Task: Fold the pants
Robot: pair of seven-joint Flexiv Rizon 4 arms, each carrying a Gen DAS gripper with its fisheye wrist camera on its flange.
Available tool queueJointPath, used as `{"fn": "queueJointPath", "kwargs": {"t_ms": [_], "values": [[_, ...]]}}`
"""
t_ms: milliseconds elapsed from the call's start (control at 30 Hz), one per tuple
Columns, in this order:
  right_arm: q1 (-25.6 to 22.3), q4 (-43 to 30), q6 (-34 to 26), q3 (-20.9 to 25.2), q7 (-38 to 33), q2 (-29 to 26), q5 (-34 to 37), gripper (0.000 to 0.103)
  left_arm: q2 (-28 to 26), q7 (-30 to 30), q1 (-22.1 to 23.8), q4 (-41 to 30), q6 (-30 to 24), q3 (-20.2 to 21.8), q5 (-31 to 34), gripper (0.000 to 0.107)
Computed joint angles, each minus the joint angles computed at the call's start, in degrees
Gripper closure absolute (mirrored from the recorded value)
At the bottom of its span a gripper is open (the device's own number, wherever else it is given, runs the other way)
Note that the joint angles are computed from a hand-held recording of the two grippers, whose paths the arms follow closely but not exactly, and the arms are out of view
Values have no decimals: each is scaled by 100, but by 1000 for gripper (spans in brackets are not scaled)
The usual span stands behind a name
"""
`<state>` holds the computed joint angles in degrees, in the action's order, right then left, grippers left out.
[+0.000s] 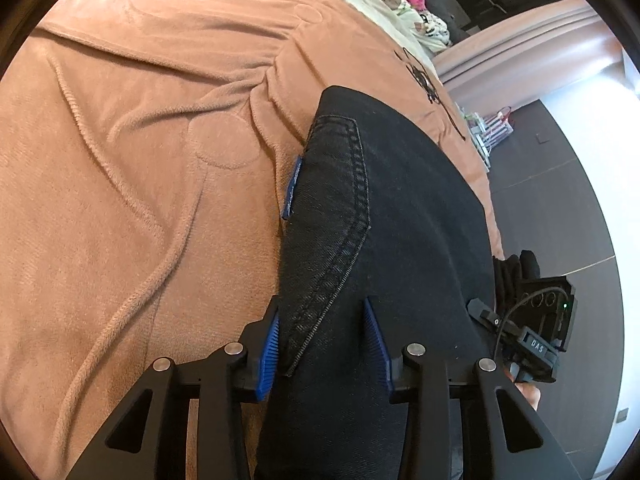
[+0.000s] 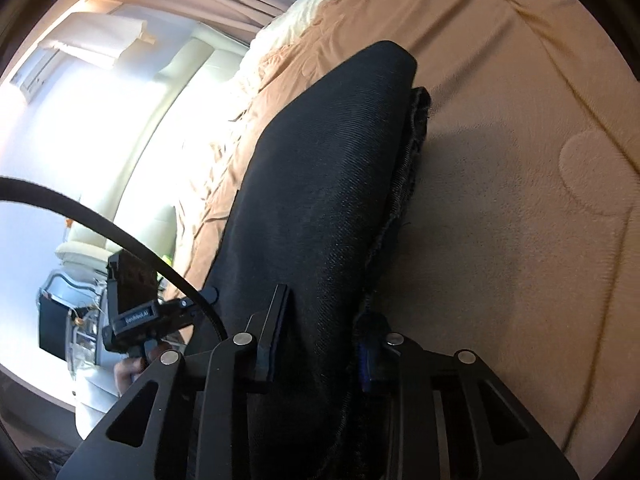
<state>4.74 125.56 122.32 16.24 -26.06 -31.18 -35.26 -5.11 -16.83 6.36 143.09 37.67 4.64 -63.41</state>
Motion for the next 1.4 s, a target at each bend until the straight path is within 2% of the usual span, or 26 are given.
{"fn": "queueJointPath", "kwargs": {"t_ms": [67,133,200,267,300,400,600,633,667,700,767,900,967,1100,1300,1400], "values": [[254,59,-127,-140,-133,117,272,74,-25,-17,7,-36,6,3,89,64],[179,67,-309,-41,-33,148,277,70,-65,-97,-9,-72,26,-21,170,63],[-97,126,-498,165,142,171,42,51,-98,-193,-51,-92,84,-63,177,60],[-116,188,-456,182,117,165,83,41,-138,-144,-55,-98,77,-79,111,59],[-119,188,-459,188,112,164,88,40,-164,-124,-52,-107,61,-84,89,59],[-545,84,-112,476,381,-226,-322,40,-301,-143,-8,-182,-54,-96,47,58],[-596,-219,161,290,551,-561,-863,40,-441,-100,26,-250,-184,-143,-69,58],[-586,-314,234,249,545,-648,-940,43,-435,-71,25,-242,-184,-145,-85,59],[-562,-313,254,211,574,-644,-962,55,-407,-34,21,-216,-181,-141,-101,61],[-627,-359,452,211,609,-756,-1131,60,-378,12,24,-200,-195,-134,-119,63],[-536,-327,453,92,607,-701,-1125,63,-344,51,71,-194,-344,-96,-125,67],[-52,-125,451,-204,218,-358,-564,72,-192,145,129,-145,-514,-23,-98,73],[38,-108,452,-224,122,-316,-424,74,-67,165,136,-111,-590,15,-66,74],[443,4,381,-330,-287,-38,126,75,152,177,208,-114,-878,128,74,75],[691,147,313,-346,-710,203,638,76,514,191,248,-42,-1208,261,143,76],[1088,273,265,-474,-1064,445,1219,76,700,203,268,-2,-1392,333,206,76]]}}
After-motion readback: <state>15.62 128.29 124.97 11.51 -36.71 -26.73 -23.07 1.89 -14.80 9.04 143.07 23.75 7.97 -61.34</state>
